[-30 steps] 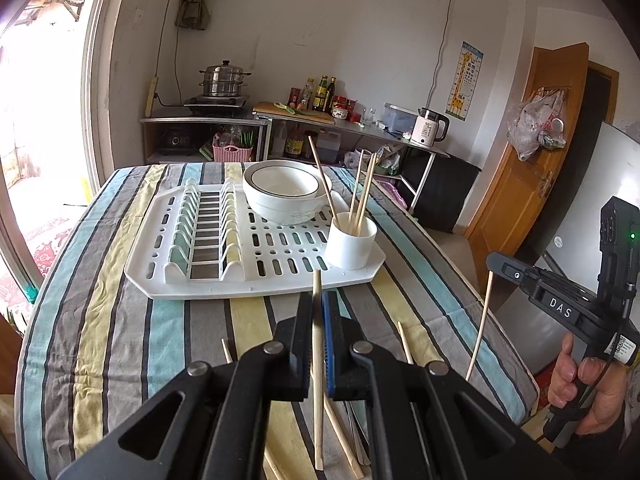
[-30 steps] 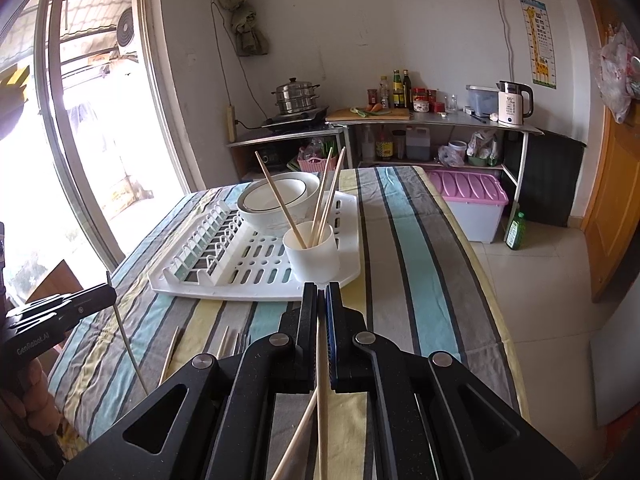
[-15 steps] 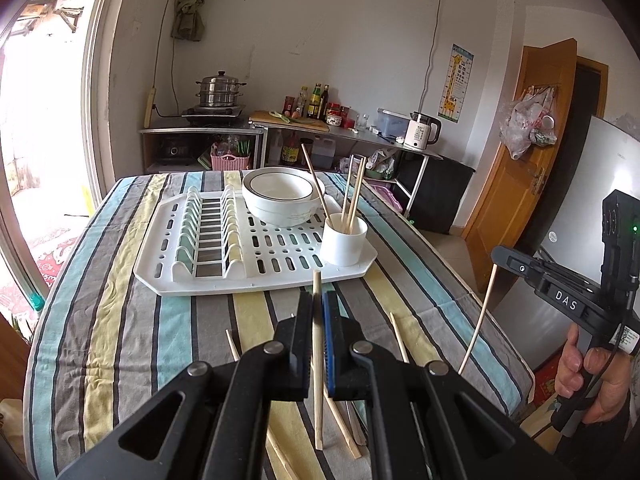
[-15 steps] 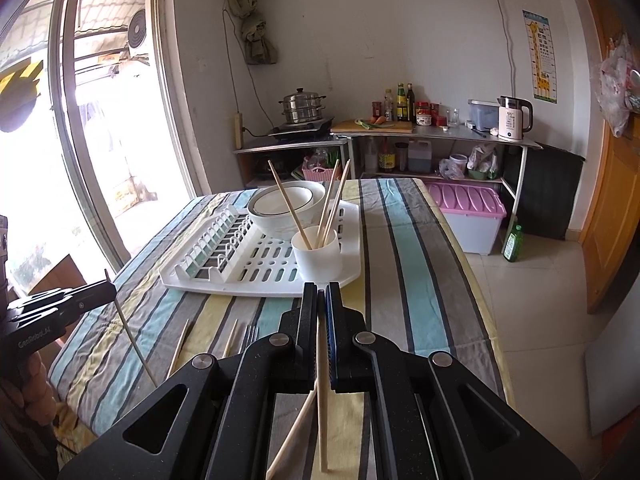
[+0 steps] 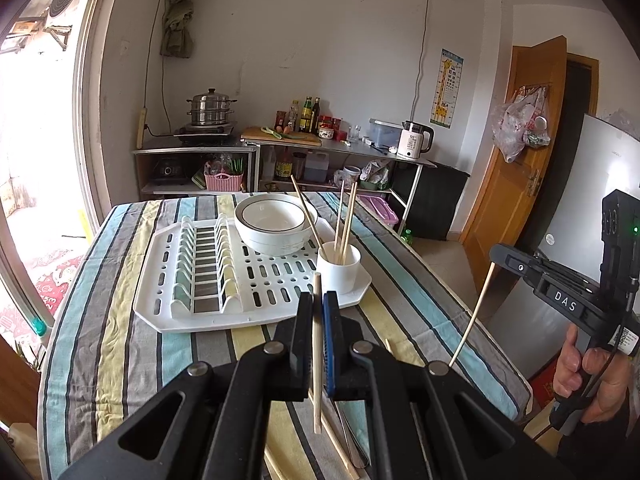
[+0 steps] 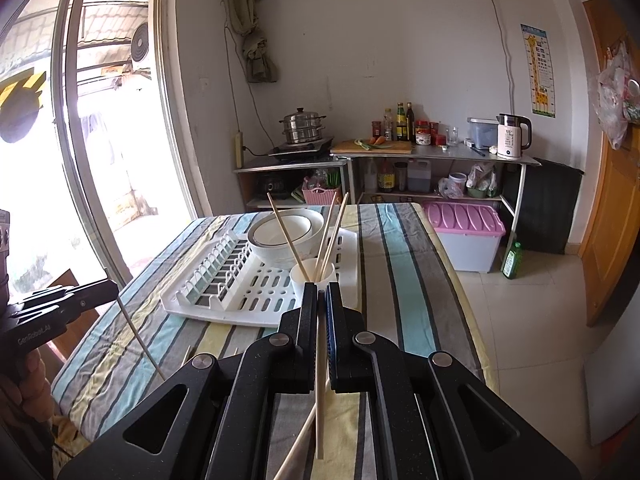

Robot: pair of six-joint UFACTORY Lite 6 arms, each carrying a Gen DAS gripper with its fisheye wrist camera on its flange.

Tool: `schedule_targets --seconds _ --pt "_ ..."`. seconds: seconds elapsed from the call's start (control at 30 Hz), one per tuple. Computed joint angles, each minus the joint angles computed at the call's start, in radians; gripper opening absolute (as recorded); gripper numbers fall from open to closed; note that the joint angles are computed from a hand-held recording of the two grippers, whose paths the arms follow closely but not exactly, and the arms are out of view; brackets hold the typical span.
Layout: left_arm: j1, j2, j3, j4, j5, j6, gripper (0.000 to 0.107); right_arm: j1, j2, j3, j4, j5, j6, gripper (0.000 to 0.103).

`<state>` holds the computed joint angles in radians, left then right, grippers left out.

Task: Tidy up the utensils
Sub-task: 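Lift the held chopsticks in both tools up over the white utensil cup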

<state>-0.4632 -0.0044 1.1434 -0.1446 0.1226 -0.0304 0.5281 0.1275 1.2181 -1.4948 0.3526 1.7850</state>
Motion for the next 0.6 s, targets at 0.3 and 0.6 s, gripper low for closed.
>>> schedule_targets --seconds 0.3,0.6 --pt "0.027 0.224 0.314 -0.208 0.094 0.223 0.005 -0.067 0.118 0.185 0.061 -0.066 -0.103 0.004" --pt "0.015 0.485 0.703 -0.138 0.198 0.164 0.005 -0.133 0.299 0.451 0.343 -0.121 -0.412 0.004"
